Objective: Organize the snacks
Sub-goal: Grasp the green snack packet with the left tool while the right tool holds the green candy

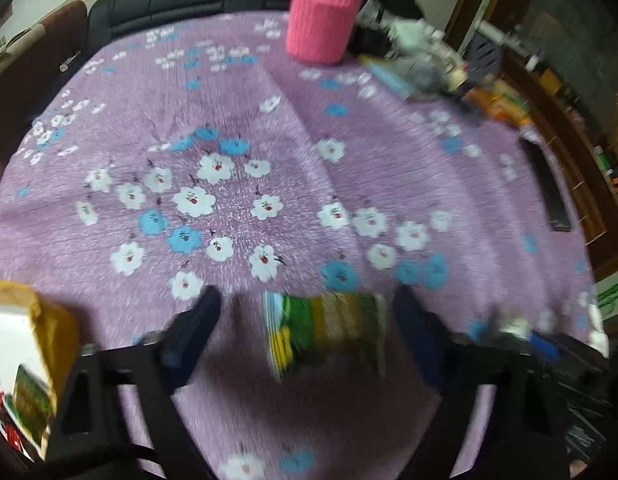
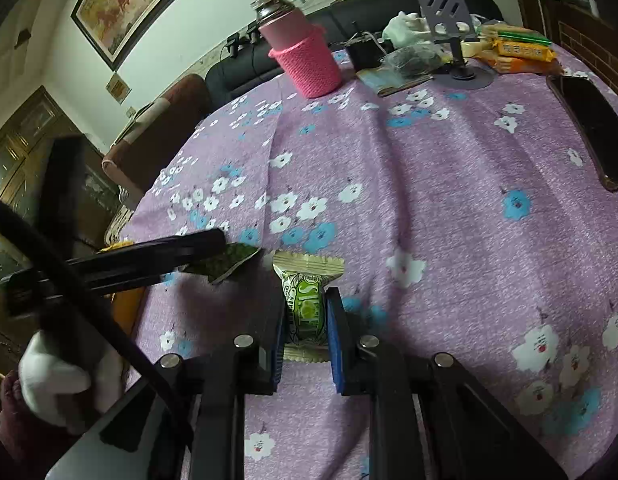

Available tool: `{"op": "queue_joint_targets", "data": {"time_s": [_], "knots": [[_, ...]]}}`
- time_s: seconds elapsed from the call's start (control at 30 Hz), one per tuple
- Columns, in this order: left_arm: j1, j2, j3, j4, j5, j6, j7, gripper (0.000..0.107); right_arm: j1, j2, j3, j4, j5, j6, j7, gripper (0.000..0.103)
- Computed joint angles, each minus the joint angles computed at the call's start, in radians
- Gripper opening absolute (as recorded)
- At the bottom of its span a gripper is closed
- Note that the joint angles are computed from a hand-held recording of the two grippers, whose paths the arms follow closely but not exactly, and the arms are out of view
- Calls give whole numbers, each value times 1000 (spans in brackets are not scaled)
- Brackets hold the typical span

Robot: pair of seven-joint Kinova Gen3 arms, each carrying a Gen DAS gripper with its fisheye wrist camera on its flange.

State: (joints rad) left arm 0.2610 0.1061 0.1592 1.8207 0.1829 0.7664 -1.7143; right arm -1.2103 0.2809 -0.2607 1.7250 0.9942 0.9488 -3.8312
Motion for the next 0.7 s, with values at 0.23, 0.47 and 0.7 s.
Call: {"op": "queue_joint_targets", "data": {"time_s": [0.23, 0.47, 0.7], "knots": [[-106, -69, 113, 51, 93, 113, -172, 64, 15, -20, -6, 36, -6, -20, -52, 17], [-65, -206, -62, 179, 281, 111, -371, 82, 15, -11, -9, 28, -11, -21, -47, 17], [-80, -185, 98, 202, 81, -116, -241, 85, 11, -23, -6, 46, 5, -25, -79, 17]]}}
